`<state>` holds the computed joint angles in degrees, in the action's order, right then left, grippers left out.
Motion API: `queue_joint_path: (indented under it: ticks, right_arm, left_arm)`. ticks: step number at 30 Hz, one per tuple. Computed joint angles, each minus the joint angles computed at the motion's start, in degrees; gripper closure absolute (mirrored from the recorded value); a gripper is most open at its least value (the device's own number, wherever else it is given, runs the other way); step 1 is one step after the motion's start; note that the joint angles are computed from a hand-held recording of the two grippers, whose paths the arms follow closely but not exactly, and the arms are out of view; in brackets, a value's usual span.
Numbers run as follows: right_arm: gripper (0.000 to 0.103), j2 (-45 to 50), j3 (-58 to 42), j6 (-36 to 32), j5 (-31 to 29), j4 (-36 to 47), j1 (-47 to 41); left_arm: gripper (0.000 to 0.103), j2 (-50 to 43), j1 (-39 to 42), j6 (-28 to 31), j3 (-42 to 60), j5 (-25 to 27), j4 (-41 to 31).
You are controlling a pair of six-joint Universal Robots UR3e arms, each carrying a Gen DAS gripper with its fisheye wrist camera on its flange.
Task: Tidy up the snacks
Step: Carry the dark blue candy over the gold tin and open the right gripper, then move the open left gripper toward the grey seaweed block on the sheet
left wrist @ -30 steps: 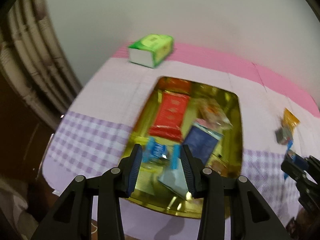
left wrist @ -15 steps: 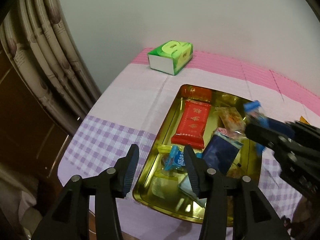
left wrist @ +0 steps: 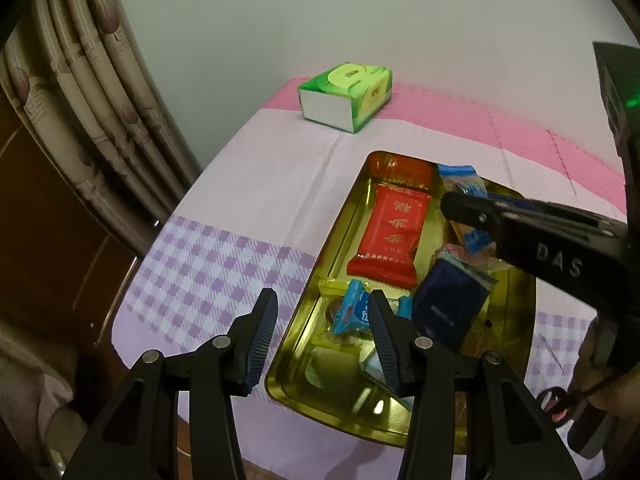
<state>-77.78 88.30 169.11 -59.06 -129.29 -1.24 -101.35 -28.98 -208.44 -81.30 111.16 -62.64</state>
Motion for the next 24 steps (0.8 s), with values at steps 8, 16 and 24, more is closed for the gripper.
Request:
queue_joint_path:
  ticks: [8,16,24]
  right_arm:
    - [0.077,3.4,-3.06,2.67,0.73,-0.61,1.01]
    - [0.075,-1.46,2.62,3.37,5.84,-4.55,-1.8]
    - [0.047,-34.56,27.7,-13.44,12.35,6.65,-24.69]
  left_arm:
    - [0.052,-0.14,0.49,-0.14,0.21,-0.73,-0.63]
    - [0.051,-0.15,0.43,-0.15,0.23,-0.56,-0.75]
    - [0.05,-0.96,-1.19,0.76,1.82,0.48,-1.95]
